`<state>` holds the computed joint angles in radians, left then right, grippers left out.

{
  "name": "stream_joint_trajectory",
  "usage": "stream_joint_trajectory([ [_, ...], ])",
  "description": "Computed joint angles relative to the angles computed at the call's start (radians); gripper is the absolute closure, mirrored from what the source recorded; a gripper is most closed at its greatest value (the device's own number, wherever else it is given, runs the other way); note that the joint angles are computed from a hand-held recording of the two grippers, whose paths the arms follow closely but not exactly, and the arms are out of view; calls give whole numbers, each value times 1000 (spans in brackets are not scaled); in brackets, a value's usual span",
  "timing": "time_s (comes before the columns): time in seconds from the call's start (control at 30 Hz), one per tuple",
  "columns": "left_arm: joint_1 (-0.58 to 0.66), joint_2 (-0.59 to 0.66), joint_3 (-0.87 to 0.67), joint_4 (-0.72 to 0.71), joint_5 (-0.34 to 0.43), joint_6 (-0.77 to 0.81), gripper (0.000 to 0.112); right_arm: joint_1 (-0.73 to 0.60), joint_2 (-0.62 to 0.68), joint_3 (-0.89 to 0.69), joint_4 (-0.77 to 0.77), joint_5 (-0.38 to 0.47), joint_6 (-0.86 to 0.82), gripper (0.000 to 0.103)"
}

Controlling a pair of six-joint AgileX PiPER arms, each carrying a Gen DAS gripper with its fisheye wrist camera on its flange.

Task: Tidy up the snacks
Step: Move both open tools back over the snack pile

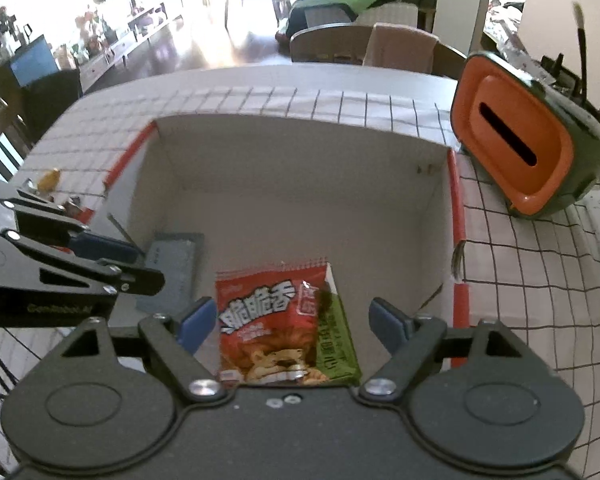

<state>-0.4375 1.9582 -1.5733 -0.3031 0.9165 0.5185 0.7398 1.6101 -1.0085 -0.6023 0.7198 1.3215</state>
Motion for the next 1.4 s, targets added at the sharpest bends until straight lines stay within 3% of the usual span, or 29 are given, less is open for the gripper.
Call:
stream_joint_trajectory([
  [0.2, 55, -91, 80, -86, -20, 101, 83, 79, -33, -25, -67, 48, 111, 17],
  [0.7, 301, -266, 207, -313, 35, 451, 62, 256, 64, -220, -233, 156, 363, 15],
  [0.87, 416, -288, 221, -373, 73, 553, 55, 296, 123, -293, -283, 158, 421, 13],
  [0.97, 497, -294, 228, -415, 100, 621, 47, 319, 168, -355, -306, 166, 437, 5],
  [1.03, 552, -293, 228, -443, 119, 671, 44, 332, 199, -392, -329, 168, 455, 4],
  [1.4, 800, -216, 148, -511, 227, 845, 27, 352, 407, -681, -313, 182, 374, 0],
])
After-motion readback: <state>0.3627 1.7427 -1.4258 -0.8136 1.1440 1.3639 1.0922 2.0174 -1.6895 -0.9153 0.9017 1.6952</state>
